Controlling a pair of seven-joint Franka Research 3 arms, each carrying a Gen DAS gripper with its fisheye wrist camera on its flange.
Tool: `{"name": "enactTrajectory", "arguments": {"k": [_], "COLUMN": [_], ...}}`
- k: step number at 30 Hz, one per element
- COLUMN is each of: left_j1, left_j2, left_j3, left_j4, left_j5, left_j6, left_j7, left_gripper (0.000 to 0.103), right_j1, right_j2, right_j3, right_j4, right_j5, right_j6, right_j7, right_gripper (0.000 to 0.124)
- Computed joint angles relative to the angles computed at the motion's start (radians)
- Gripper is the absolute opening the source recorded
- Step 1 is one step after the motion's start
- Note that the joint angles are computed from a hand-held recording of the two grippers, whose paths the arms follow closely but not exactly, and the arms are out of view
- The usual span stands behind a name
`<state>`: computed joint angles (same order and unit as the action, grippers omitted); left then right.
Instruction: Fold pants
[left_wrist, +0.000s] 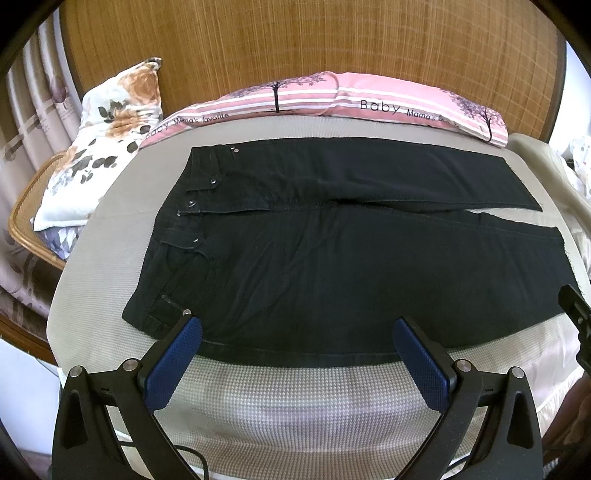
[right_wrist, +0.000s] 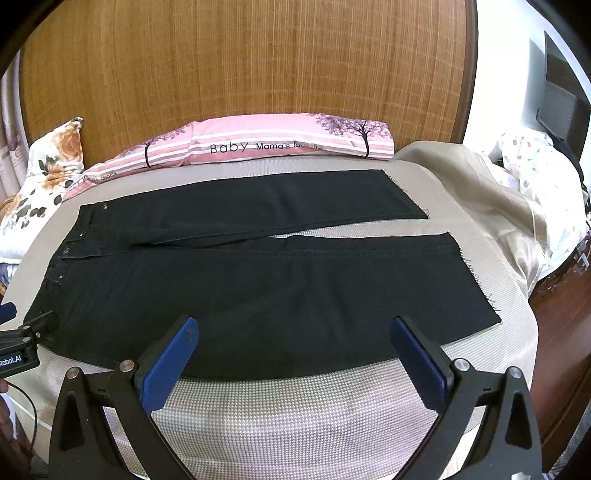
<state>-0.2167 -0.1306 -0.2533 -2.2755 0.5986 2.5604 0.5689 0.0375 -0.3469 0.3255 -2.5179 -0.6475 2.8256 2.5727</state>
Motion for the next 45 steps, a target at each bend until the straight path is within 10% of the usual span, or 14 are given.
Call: {"name": "enactTrajectory", "arguments": {"k": [11,24,35,45], "left_j1": [0.019,0.136,0.347,0.488], "left_j2": [0.039,0.141,0.406,0.757], "left_j3": [0.028,0.119,0.081,-0.010], "left_j4": [0.027,0.142,0.441,0.866], "left_j5": [-0.040,-0.165,-0.720,-1.030], "left_j6": [0.031,0.127,0.155,-0.091], "left_j7": [0.037,0.164,0.681,0.933], "left_gripper": [0.102,0.096,0.073,0.053], "right_j1": [0.055,0.294,0.265,0.305], "right_j2": [0.069,0.344,0.648,0.896], "right_j3": [-0.078,-0.248,-0.203,-0.230], "right_j4": [0.051,0.325,0.734,1.083], "right_j5": [0.127,0.893,1.043,0.970], "right_j6": [0.031,0.082,-0.060,-0.218], "right_j7": [-0.153,-0.890,-1.102,-1.067], "right_gripper": [0.103,0.103,0.103,0.103]}}
